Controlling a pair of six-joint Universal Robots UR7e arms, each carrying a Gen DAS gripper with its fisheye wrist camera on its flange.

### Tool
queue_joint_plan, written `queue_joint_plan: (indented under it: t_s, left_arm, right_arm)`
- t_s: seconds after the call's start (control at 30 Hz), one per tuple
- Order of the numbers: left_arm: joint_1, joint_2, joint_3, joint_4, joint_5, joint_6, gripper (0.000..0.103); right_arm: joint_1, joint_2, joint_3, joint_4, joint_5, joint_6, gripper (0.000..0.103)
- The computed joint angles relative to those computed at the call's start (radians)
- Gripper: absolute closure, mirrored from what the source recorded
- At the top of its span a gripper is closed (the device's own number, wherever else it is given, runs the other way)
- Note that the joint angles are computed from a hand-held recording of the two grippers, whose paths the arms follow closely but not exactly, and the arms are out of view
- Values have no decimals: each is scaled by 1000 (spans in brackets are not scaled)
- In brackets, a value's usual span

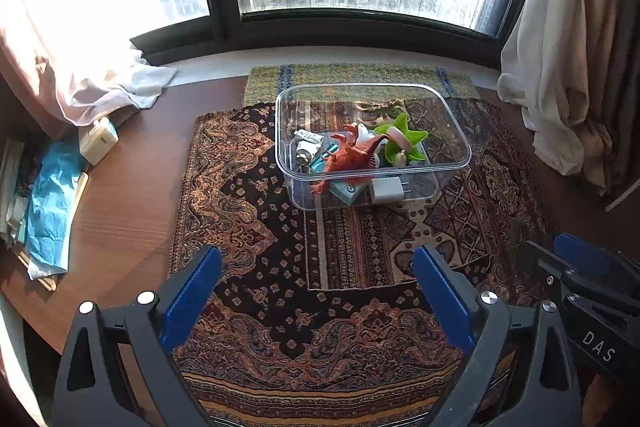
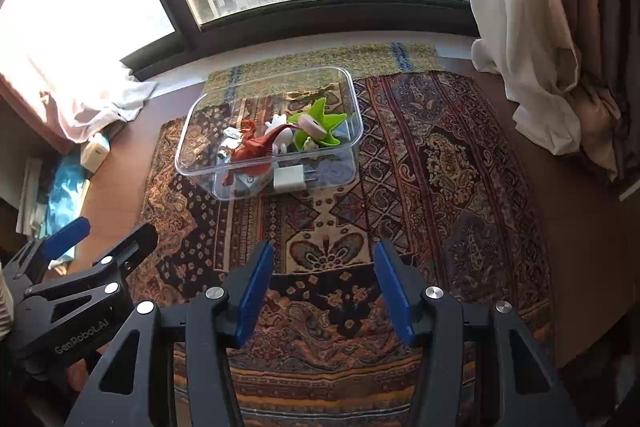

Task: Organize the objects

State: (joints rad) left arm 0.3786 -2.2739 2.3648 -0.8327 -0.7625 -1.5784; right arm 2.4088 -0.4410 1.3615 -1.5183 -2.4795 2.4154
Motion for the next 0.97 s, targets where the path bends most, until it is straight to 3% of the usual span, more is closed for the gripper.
queue_joint_plan:
  t_s: [0.33,0.97]
  left_arm:
    - [-75,-31,1,82,-52,-68,5]
    - [-79,-46,1,82,-62,-61,5]
  right_arm:
    - [12,31,-42,23,13,11,50]
    - [14,41,-64,40,19,18,50]
